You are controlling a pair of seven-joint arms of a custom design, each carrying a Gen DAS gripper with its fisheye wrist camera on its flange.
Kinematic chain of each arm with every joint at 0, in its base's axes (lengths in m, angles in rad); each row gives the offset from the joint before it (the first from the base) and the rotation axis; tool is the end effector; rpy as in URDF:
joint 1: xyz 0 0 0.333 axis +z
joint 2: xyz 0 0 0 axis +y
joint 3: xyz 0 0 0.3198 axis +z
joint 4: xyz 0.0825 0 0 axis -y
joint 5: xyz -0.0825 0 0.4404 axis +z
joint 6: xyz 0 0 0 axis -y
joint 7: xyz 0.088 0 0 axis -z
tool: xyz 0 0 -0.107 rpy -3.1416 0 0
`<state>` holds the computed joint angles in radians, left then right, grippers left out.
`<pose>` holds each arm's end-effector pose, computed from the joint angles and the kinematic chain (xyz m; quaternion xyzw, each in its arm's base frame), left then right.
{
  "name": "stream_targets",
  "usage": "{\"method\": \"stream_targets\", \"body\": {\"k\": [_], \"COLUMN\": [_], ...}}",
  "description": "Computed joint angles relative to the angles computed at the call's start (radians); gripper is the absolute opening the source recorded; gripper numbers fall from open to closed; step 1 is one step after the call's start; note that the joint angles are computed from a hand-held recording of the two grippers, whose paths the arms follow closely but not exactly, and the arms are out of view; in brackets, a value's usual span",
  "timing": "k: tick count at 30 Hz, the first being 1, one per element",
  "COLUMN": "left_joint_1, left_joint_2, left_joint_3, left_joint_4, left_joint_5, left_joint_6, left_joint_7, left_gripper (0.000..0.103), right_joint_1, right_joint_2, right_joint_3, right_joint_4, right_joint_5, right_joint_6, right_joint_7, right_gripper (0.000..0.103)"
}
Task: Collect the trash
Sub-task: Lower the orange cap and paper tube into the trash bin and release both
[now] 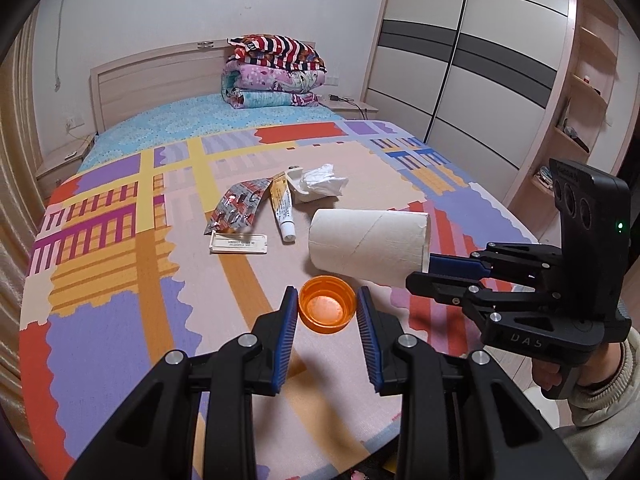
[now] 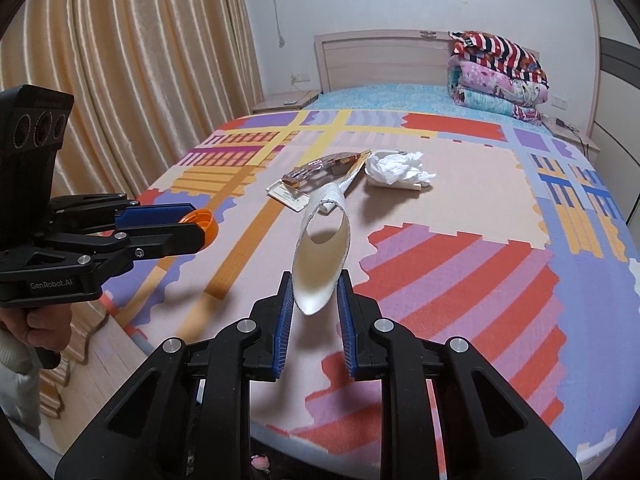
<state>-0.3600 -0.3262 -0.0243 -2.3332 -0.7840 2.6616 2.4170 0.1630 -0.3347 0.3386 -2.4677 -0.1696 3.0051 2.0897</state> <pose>0.5090 -0.1848 0.5123 -0.4081 0.8187 -0.3886 0.1102 0.4559 0.2723 0.4833 -0.6950 0.5842 -0.2053 0.3654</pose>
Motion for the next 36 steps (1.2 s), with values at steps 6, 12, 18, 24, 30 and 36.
{"method": "stream_targets", "body": {"k": [6, 12, 18, 24, 30, 36], "left_joint_1": [-0.018, -0.051, -0.102, -0.146, -0.188, -0.197], "left_joint_2": [-0.058, -0.121, -0.199, -0.265, -0.308, -0.311], "left_joint_3": [0.005, 0.023, 0.049, 0.067, 0.091, 0.091], "left_joint_4": [-0.044, -0.093, -0.159, -0.227, -0.29, -0.328], "left_joint_5": [-0.003, 0.013, 0.041, 0.091, 0.134, 0.178], "left_joint_6": [0.011, 0.033, 0.056, 0.065, 0.055, 0.03], "left_joint_7": [-0.008, -0.027, -0.046, -0.095, -0.144, -0.18], "left_gripper": [0.029, 0.029, 0.029, 0.029, 0.029, 0.029], "right_joint_1": [0.012, 0.049, 0.095, 0.156, 0.229, 0.292], "right_joint_2": [-0.057, -0.142, -0.244, -0.355, -0.448, -0.504], "right_joint_3": [0.0, -0.012, -0.02, -0.03, -0.053, -0.065], "right_joint_4": [-0.044, -0.098, -0.161, -0.23, -0.296, -0.345], "right_joint_5": [0.02, 0.071, 0.121, 0.169, 0.225, 0.27], "right_joint_6": [0.016, 0.003, -0.032, -0.094, -0.166, -0.227], "right_joint_7": [-0.008, -0.061, -0.125, -0.174, -0.201, -0.22], "right_gripper": [0.021, 0.021, 0.021, 0.021, 0.021, 0.021]}}
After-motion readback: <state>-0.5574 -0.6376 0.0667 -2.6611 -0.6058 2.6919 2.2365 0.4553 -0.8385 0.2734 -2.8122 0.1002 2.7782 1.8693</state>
